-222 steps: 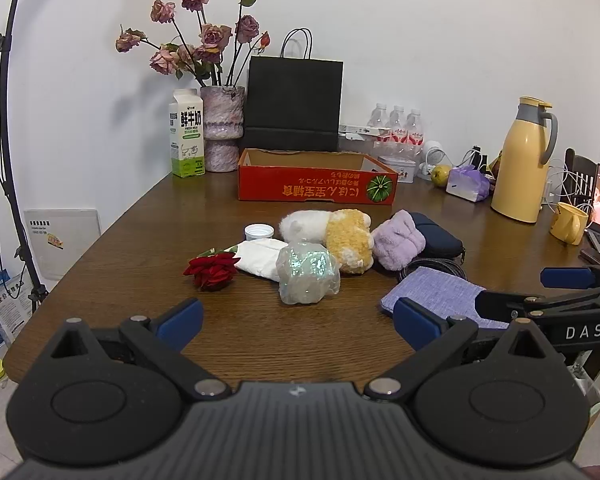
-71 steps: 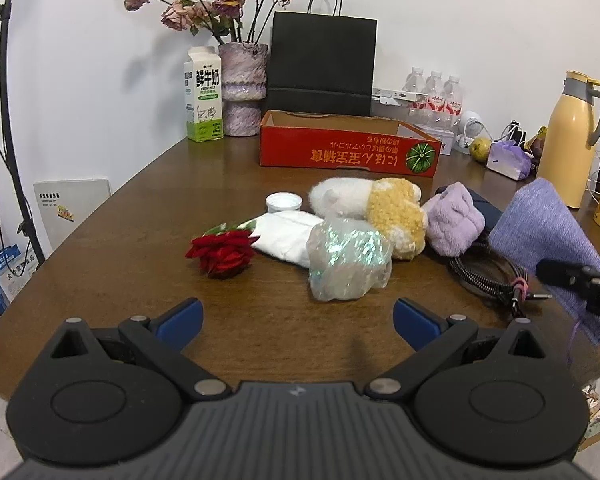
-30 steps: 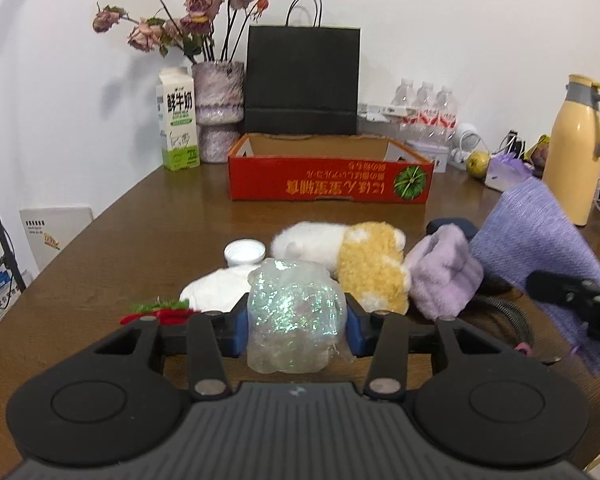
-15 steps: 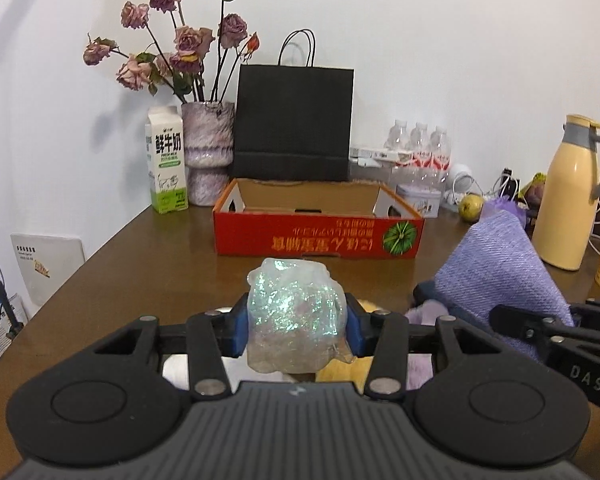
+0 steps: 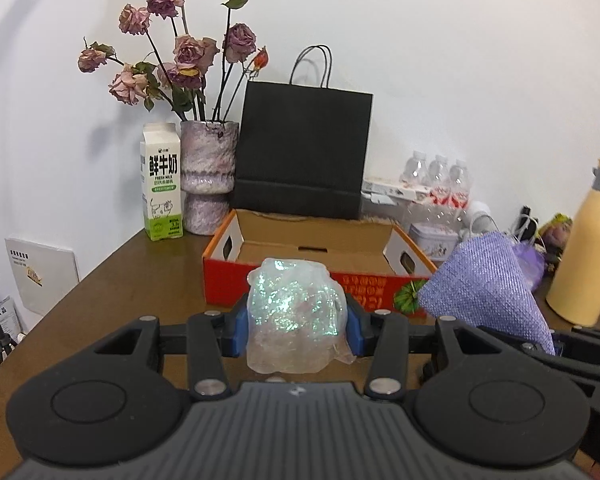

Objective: Organize objects
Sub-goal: 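Carry the plastic bag and pouch with both grippers toward the red box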

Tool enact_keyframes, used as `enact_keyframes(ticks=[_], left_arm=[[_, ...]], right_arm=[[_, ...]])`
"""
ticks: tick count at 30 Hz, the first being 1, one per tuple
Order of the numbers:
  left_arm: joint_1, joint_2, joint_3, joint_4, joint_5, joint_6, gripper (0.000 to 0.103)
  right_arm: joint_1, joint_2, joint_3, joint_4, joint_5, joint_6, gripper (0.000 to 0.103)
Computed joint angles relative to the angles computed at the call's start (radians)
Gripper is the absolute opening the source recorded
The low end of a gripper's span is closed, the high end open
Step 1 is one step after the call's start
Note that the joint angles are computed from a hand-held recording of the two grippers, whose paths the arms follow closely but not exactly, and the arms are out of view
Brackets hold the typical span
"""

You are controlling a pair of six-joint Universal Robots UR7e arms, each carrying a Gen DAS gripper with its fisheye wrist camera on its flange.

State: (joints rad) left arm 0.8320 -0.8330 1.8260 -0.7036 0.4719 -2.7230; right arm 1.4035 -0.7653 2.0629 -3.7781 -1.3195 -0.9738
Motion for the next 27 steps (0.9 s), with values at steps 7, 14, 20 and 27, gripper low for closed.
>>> enact_keyframes(ticks=[7,14,20,27], left_arm=[[0.046,0.025,-0.106,0.001,0.027,0.026,0.046],[0.084,0.062,-0.22,-0.004,0.043,0.068,0.046],[0.114,0.109,-0.337,0.054,0.04,0.066,0.046],[0.147,0.18,-0.502,0.125,0.009,0.121,0.046]], right_arm=[[0.053,0.039,-0.129,0.076,-0.029,0.015,0.011],[0.1,0.096,-0.279,0.158,-0.075,0.047,0.011],[0.125,0.154,-0.415,0.247,-0.107,0.082,0.011],[0.155,0.228,-0.585,0.359,-0.16,0.111,0.011]])
